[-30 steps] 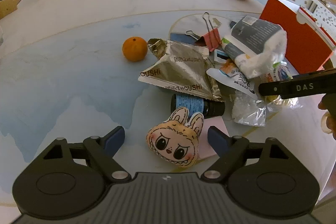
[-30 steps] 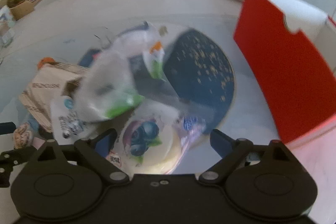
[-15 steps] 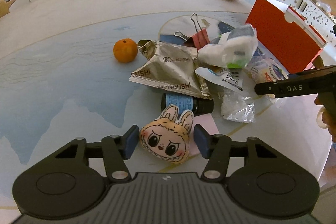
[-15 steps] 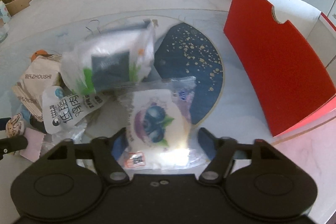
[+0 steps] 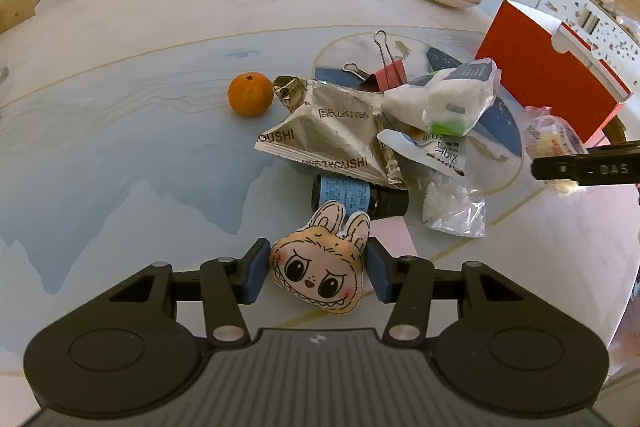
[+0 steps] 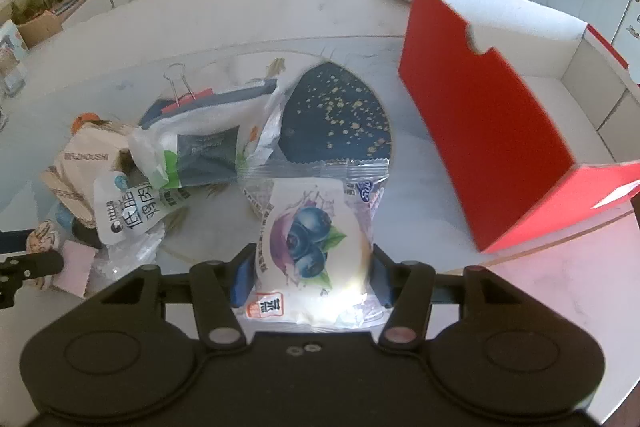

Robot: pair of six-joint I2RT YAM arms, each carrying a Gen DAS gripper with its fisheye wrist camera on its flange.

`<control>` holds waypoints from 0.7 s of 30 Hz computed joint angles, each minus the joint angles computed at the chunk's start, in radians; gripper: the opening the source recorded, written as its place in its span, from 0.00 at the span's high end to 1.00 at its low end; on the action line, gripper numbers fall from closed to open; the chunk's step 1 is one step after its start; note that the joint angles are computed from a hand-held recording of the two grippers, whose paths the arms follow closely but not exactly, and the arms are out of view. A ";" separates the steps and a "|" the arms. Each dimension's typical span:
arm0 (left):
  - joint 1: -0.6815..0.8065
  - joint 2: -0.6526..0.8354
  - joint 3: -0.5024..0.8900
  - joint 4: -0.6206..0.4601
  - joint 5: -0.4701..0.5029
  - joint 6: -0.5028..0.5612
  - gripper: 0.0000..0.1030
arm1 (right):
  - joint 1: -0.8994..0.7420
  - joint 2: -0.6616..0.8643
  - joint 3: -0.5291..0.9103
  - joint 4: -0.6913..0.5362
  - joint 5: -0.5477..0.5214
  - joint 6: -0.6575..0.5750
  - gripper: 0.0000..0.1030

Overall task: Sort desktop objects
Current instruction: 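Grasp the plush bunny with the left tool while the right tool grasps the blueberry bread packet, then carry the bunny and bread packet with both tools over the red box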

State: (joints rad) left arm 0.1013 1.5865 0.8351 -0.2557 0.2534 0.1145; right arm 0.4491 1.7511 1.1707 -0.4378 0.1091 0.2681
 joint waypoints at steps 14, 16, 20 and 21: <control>-0.192 -0.182 -0.015 -0.077 -0.161 -0.255 0.52 | -0.184 -0.186 -0.022 -0.076 -0.220 -0.235 0.46; -0.233 -0.187 0.004 -0.093 -0.184 -0.290 0.52 | -0.219 -0.200 -0.006 -0.100 -0.255 -0.280 0.46; -0.323 -0.180 0.058 -0.120 -0.230 -0.351 0.52 | -0.299 -0.203 0.042 -0.146 -0.321 -0.374 0.46; -0.345 -0.174 0.075 -0.126 -0.238 -0.363 0.52 | -0.317 -0.204 0.048 -0.153 -0.332 -0.395 0.46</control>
State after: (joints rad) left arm -0.2439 1.4125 0.9103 -0.3817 0.0158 -0.2486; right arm 0.1319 1.5473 1.2190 -0.5903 -0.2229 -0.1270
